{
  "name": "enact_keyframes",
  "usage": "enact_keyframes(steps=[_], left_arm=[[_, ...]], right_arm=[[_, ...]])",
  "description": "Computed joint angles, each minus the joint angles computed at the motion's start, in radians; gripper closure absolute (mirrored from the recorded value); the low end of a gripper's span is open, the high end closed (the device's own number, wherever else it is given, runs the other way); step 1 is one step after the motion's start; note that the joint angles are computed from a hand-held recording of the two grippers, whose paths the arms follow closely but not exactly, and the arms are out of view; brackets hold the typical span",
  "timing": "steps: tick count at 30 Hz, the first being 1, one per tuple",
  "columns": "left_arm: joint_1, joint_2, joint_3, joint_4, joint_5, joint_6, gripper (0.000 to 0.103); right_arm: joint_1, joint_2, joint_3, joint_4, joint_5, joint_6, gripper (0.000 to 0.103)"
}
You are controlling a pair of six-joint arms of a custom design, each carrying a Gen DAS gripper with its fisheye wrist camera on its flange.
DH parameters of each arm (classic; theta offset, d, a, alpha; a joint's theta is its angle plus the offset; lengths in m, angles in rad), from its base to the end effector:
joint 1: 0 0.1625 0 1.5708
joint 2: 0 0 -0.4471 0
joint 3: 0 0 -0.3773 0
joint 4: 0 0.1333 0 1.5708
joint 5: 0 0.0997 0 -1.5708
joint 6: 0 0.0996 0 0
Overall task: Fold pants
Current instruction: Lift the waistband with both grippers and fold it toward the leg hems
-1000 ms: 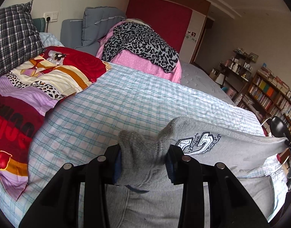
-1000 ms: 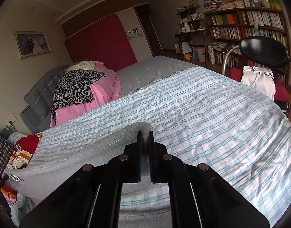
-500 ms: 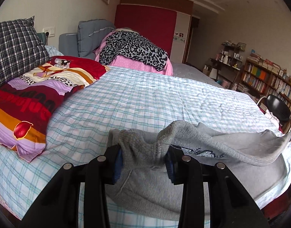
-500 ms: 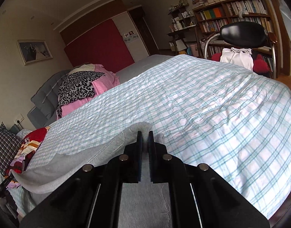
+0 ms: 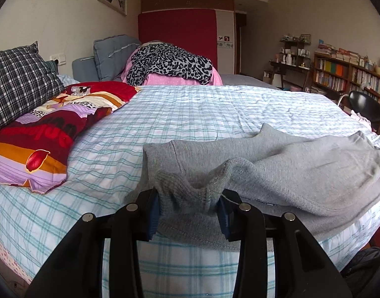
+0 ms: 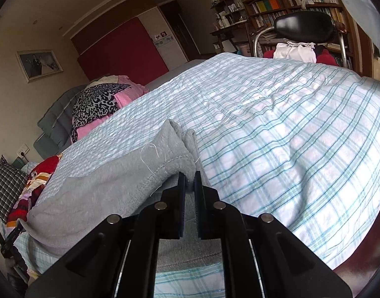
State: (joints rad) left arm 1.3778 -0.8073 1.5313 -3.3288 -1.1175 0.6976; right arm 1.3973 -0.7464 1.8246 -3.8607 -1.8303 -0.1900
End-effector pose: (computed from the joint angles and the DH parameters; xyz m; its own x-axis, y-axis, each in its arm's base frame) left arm 0.0356 -0.7403 0.2755 -0.6685 0.1715 -0.7237 0.6883 0.5111 -0.5147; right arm -0.0029 -0.6409 0.1931 -0.9056 0.3308 0.2654 -0.1124 0.4161 -0.9023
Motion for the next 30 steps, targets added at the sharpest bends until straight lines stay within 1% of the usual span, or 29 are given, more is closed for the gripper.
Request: enact_keyframes(steps=[1, 2, 3, 5, 8, 12, 18, 22, 24, 26, 28, 30], left_arm=[[0.003, 0.003, -0.004, 0.002, 0.003, -0.004, 0.063], [0.005, 0.008, -0.012, 0.008, 0.012, -0.01, 0.062], [0.007, 0.014, -0.019, 0.014, 0.021, -0.018, 0.062], [0.013, 0.022, -0.032, 0.027, 0.033, -0.032, 0.061], [0.021, 0.031, -0.042, 0.025, 0.031, -0.041, 0.061], [0.022, 0.035, -0.043, 0.005, 0.02, -0.044, 0.061], [0.026, 0.03, -0.043, -0.014, -0.009, -0.055, 0.061], [0.03, 0.026, -0.036, -0.022, -0.031, -0.062, 0.061], [0.032, 0.025, -0.035, -0.024, -0.042, -0.067, 0.061], [0.035, 0.026, -0.038, -0.026, -0.056, -0.073, 0.061], [0.039, 0.03, -0.046, -0.028, -0.068, -0.082, 0.061], [0.044, 0.033, -0.056, -0.024, -0.084, -0.1, 0.061]], right_arm=[[-0.005, -0.002, 0.006, -0.002, -0.007, 0.018, 0.077], [-0.011, -0.005, 0.014, -0.012, -0.009, 0.041, 0.059], [-0.023, -0.011, 0.027, -0.026, 0.013, 0.067, 0.053], [-0.045, -0.029, 0.053, -0.032, 0.058, 0.103, 0.053], [-0.054, -0.05, 0.084, -0.037, 0.1, 0.123, 0.053], [-0.056, -0.073, 0.098, 0.017, 0.19, 0.148, 0.053], [-0.051, -0.069, 0.077, 0.121, 0.25, 0.221, 0.053], [-0.05, -0.046, 0.033, 0.174, 0.235, 0.26, 0.053], [-0.061, -0.038, 0.004, 0.211, 0.267, 0.296, 0.053], [-0.066, -0.026, -0.025, 0.225, 0.275, 0.324, 0.053], [-0.055, -0.013, -0.047, 0.209, 0.245, 0.316, 0.061], [-0.03, -0.001, -0.065, 0.182, 0.176, 0.268, 0.081]])
